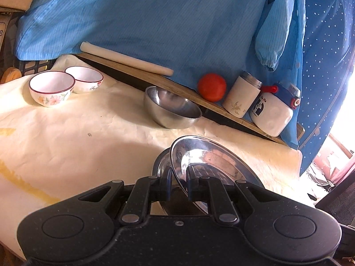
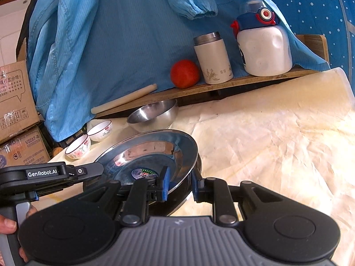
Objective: Organize plates and bowls
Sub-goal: 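Carry the stickered plate with both grippers over the stacked dishes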
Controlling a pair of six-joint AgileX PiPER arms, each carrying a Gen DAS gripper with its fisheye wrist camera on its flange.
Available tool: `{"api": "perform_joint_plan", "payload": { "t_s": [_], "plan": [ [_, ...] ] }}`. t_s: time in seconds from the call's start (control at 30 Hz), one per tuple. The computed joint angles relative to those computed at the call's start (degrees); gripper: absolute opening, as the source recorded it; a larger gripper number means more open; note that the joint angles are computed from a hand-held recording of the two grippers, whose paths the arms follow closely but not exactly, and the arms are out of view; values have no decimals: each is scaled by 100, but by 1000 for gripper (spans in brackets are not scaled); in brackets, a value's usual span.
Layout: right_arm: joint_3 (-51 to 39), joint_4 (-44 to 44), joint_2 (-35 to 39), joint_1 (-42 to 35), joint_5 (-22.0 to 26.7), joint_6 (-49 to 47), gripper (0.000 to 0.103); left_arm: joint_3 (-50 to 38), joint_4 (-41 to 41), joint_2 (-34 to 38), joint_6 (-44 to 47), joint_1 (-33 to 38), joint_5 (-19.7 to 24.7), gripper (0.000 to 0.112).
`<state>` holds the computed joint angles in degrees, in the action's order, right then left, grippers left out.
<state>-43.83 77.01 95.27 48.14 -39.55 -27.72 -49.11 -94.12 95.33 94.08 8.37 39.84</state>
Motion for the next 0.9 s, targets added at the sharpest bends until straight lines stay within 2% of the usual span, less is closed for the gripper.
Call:
{"api": "perform_joint_plan", "payload": {
  "t_s": [0.3,0.47,0.6,0.9],
  "plan": [
    [-133,165,104,46,-68,-256,24,-4,-9,57,57,-28,-114,14],
    [-258,172,236,127,-145,-391,33,-8,-32,84,139,24,-86,15],
    [-246,-8,254,56,19,-269,32,39,-174,66,330,-2,-207,15],
    [-296,54,284,66,23,-373,32,120,-356,39,768,-79,-384,19]
  ]
}}
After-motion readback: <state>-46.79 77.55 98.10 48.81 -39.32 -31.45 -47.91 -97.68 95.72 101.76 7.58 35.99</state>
